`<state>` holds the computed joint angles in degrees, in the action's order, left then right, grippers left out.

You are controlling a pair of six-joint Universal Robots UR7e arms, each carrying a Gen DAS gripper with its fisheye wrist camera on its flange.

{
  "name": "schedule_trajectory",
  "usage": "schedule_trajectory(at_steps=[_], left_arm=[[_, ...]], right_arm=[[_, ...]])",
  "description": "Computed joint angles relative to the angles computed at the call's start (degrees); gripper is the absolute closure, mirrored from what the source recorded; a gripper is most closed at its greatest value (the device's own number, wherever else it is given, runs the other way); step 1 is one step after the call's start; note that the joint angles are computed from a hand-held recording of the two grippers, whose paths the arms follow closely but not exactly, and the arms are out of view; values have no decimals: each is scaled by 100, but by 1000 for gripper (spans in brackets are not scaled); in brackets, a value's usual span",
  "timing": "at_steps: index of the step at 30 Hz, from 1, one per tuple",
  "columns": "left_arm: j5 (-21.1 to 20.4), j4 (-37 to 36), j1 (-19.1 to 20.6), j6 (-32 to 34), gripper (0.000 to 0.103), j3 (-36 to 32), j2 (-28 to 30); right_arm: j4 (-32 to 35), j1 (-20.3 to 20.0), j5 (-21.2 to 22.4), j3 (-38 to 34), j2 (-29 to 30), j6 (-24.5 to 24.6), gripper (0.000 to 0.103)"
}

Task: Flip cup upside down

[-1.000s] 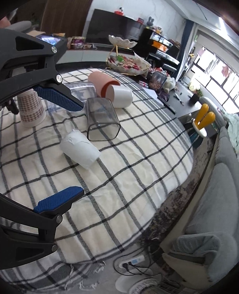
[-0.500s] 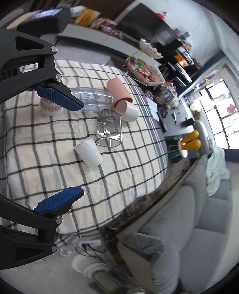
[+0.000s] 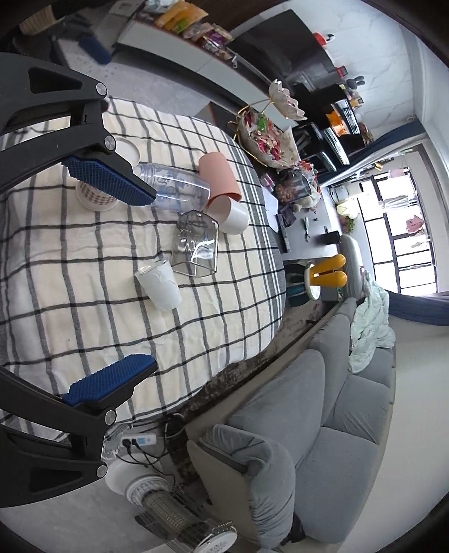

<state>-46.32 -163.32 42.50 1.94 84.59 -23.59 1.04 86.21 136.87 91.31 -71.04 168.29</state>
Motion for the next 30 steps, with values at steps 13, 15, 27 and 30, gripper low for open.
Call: schedule_trajectory(at_steps=[13,15,27,30], left_arm=[[-6,-937,-27,58,10,364,-189],[12,-1110,-41,100,9,410,-207],[118,-1634,-167,550,5,460,-196],[142,-1725,-181,600,1,459,-188]], right_arm=[[-464,169,226,154,-8,-355,14],[-594,199,268,205,-36,-441,14],[-1105,320,389,414,-204,-837,12],[-1249,335,387,464,-243,-921,11]])
